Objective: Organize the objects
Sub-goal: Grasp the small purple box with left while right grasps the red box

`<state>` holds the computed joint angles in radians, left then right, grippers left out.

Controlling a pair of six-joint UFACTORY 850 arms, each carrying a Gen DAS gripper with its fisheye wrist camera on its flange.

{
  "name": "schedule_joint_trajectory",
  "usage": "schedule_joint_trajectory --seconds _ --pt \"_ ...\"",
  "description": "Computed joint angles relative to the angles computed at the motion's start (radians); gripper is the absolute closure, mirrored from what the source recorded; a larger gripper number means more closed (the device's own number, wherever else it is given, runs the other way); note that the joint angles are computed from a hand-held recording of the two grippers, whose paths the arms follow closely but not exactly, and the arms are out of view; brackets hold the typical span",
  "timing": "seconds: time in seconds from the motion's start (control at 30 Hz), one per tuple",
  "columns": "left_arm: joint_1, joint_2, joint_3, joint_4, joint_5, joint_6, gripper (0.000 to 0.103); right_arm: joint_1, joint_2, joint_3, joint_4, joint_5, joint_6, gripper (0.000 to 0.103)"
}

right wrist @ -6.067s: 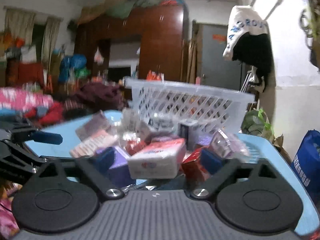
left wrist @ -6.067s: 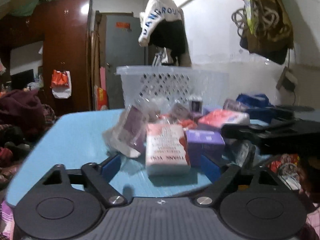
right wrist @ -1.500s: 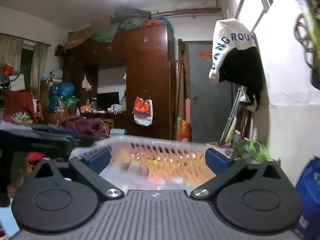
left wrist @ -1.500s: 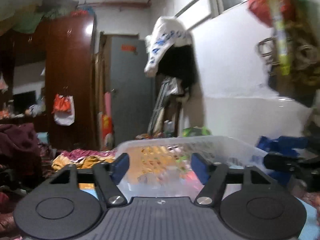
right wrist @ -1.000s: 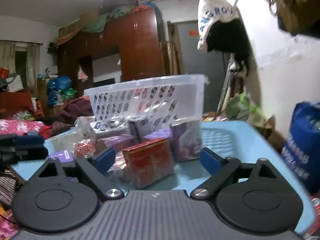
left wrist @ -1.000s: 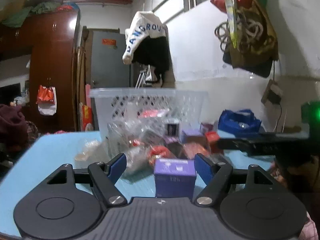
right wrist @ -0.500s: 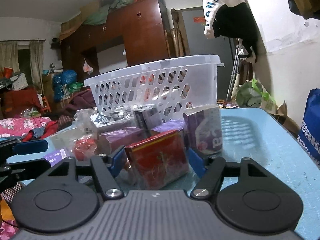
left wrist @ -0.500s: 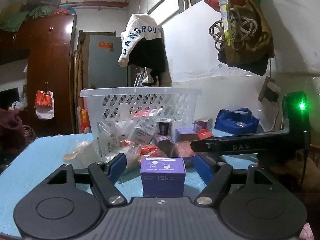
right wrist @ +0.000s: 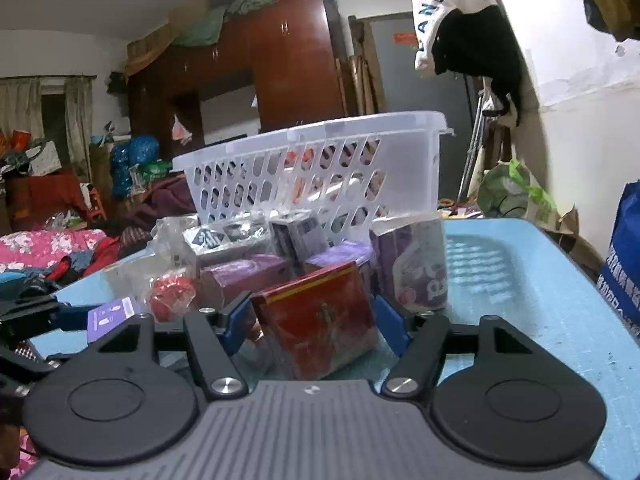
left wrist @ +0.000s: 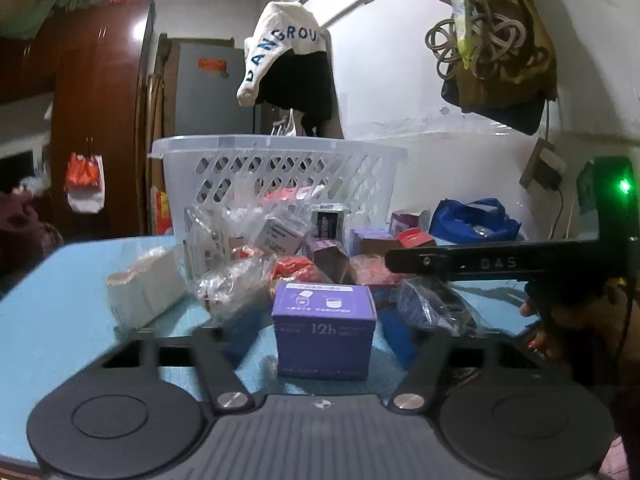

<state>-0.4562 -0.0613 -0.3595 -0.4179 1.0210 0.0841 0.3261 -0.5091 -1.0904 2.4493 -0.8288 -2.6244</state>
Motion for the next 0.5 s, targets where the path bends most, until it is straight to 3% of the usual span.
schedule_joint_trajectory --seconds 0.2,0.5 --pt "0.006 0.026 0.030 -0.011 0.056 -0.038 0.053 0.000 0.030 0.033 0.051 -0.031 -0.056 0.035" --pt "0.053 0.075 0.052 0.027 0.053 -0.082 0.053 0.004 0.044 0.044 0.084 -0.064 -0.086 0.036"
